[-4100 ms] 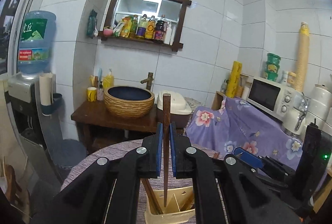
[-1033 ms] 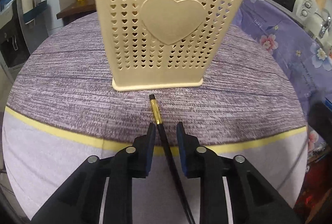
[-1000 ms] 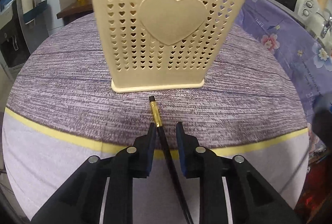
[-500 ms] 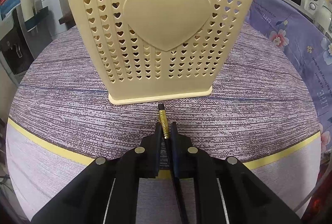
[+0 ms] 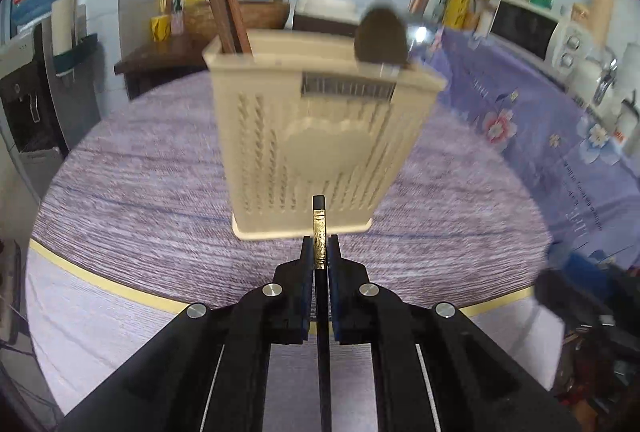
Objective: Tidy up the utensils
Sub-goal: 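Carry the black chopstick and spoon upright over the basket and lower them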
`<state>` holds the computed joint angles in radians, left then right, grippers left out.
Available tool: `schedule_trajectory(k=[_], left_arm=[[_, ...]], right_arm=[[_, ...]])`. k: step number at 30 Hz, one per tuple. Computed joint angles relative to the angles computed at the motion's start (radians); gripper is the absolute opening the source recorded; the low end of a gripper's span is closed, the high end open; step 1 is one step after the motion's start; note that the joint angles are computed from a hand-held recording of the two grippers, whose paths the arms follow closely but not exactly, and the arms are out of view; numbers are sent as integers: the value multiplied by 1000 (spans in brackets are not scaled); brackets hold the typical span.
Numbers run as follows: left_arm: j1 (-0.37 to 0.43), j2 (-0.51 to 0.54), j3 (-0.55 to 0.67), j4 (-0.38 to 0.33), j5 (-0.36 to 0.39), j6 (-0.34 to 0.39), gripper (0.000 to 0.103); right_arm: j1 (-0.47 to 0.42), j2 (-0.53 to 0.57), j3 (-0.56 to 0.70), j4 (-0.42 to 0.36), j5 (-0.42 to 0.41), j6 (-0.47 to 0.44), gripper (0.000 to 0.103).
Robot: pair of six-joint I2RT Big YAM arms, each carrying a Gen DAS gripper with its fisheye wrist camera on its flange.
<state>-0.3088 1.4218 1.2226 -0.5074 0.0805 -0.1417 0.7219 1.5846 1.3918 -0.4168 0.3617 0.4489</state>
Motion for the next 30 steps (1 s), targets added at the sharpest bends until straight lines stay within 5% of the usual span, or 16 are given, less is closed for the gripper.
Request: schedule_trajectory(k=[13,30], left_arm=[[69,-232,-105,88,113,-2,8],[82,-255,-117,150,123,-13,8]], right_arm=[[6,-21,-5,30,6,-26,37],[-4,-19,13,66,-20,-53,37]])
